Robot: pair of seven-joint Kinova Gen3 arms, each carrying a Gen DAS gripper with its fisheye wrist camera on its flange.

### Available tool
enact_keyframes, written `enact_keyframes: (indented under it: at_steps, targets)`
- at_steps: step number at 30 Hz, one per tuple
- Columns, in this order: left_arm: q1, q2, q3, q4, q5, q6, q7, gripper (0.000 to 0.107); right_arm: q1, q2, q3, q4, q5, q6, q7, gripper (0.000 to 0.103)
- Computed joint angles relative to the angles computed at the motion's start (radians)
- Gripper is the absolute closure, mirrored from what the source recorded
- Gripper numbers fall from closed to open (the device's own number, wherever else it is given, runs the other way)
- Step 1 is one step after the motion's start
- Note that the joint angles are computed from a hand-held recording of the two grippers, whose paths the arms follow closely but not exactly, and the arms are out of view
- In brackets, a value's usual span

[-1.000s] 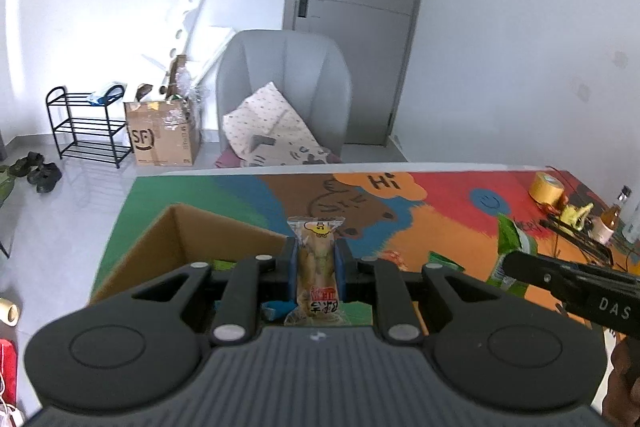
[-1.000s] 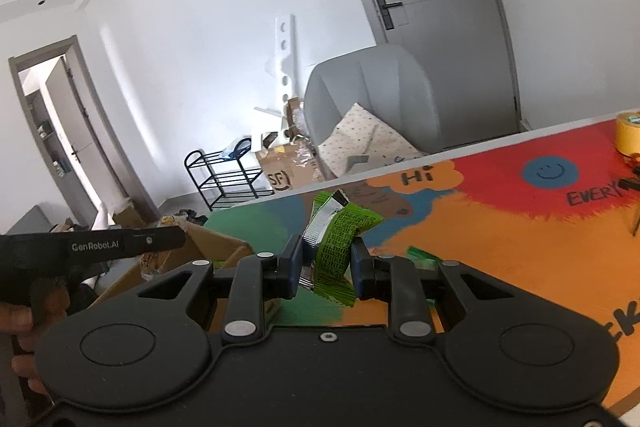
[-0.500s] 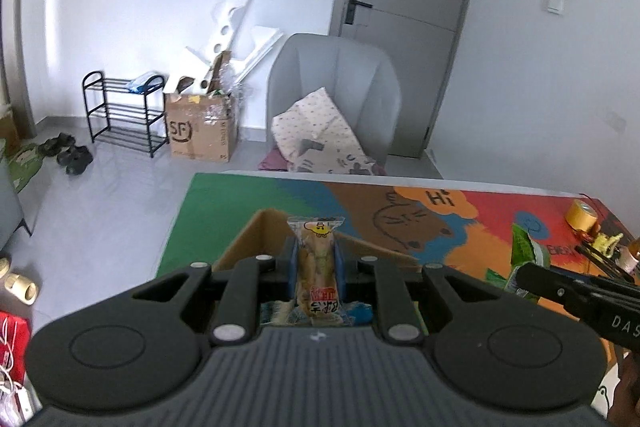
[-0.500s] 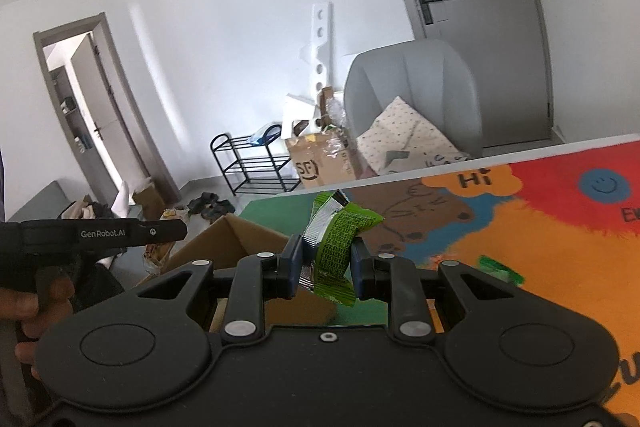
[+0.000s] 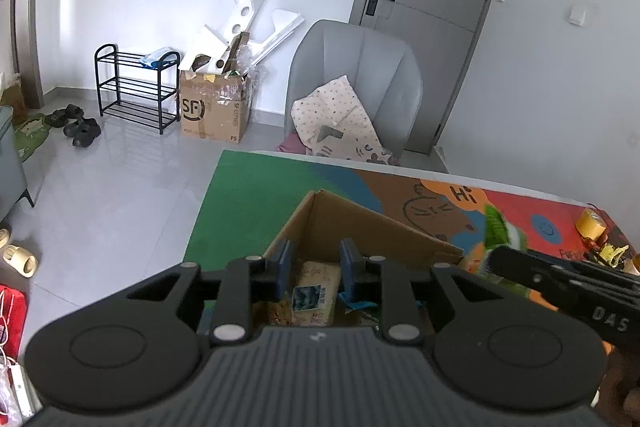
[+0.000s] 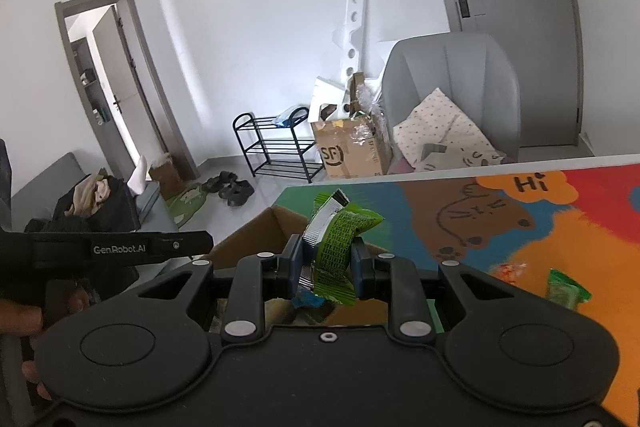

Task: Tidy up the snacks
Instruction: 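Carry both packets over the cardboard box and open both grippers, then move both grippers back toward the last two snacks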

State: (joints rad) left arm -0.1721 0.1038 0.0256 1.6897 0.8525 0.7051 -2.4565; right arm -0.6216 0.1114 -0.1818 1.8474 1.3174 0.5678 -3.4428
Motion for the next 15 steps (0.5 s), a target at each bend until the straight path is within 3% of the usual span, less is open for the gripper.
enact_keyframes:
  at_steps: [8,12,15]
  targets:
    - [-0.028,0.011,-0.010,-0.010,0.033,0.040,-0.041,0.066,-0.018,0.041,0.019,-0.061,-0.048,-0.029,0.072,0.079]
    - [-0.032,0.015,-0.012,-0.012,0.024,0.031,-0.022,0.055,-0.010,0.042,0.032,-0.058,-0.053,-0.094,0.055,0.069]
    - [-0.035,0.012,-0.011,-0.001,0.031,0.013,-0.016,0.039,-0.029,0.041,0.038,-0.064,-0.076,-0.059,0.076,0.057]
